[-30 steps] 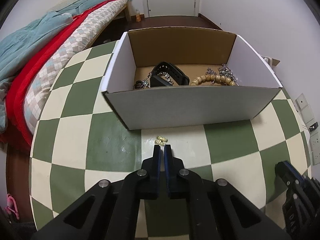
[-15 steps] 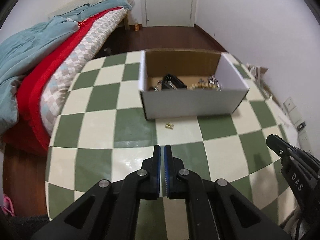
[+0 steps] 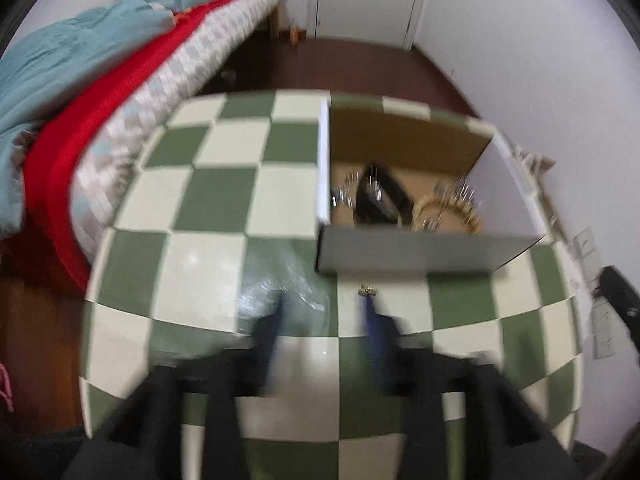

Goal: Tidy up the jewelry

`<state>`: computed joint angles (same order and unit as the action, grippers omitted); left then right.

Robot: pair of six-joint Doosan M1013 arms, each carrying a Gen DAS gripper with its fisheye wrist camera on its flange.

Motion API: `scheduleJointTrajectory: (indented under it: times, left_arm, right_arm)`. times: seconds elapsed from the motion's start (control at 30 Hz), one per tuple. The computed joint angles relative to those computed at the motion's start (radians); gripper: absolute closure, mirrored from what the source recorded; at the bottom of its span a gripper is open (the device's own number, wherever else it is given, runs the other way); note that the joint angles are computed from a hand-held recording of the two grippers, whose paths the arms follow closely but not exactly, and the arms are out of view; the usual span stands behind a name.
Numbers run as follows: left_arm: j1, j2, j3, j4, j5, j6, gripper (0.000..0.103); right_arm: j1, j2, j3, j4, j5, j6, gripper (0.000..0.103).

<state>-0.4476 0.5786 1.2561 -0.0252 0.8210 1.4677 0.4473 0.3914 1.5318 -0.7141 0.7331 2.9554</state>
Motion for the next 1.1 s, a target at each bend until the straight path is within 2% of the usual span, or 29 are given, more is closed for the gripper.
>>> scheduleJointTrajectory:
  times: [0.07, 0.23, 0.3, 0.37, 0.43, 0.47, 0.53, 0.83, 0.93, 1.1]
  left_arm:
    - [-0.009, 0.009, 0.006, 0.017, -0.015, -0.019, 0.041]
    - [-0.048, 0.044, -0.004, 0.152, -0.018, -0.070, 0.040]
    - [-0.056, 0.040, 0.008, 0.195, -0.062, -0.087, 0.041]
    - [-0.056, 0.043, 0.002, 0.188, -0.062, -0.079, 0.043]
    - [-0.051, 0.039, 0.009, 0.136, -0.082, -0.034, 0.072]
    - [-0.051, 0.037, 0.011, 0.121, -0.087, -0.021, 0.094]
    - [-0.061, 0.035, 0.014, 0.159, -0.084, -0.033, 0.094]
    - [-0.051, 0.010, 0.040, 0.103, -0.088, 0.003, 0.095]
    - [-0.043, -0.014, 0.062, 0.069, -0.095, 0.025, 0.095]
    - [-0.003, -0.072, 0.082, -0.038, -0.116, 0.078, 0.095]
  right_arm:
    - [-0.006, 0.005, 0.009, 0.018, 0.008, -0.004, 0.099]
    - [-0.022, 0.005, 0.045, 0.049, 0.012, 0.011, 0.099]
    - [-0.029, 0.004, 0.057, 0.058, 0.011, 0.017, 0.099]
    - [-0.032, 0.004, 0.064, 0.060, 0.011, 0.021, 0.099]
    - [-0.035, 0.005, 0.067, 0.060, 0.011, 0.025, 0.099]
    - [-0.035, 0.006, 0.067, 0.060, 0.011, 0.026, 0.099]
    - [-0.036, 0.006, 0.066, 0.056, 0.011, 0.029, 0.099]
    - [-0.025, -0.004, 0.056, 0.010, 0.012, 0.056, 0.099]
    - [-0.020, -0.010, 0.050, -0.003, 0.010, 0.066, 0.099]
    - [-0.011, -0.028, 0.043, -0.026, -0.003, 0.072, 0.099]
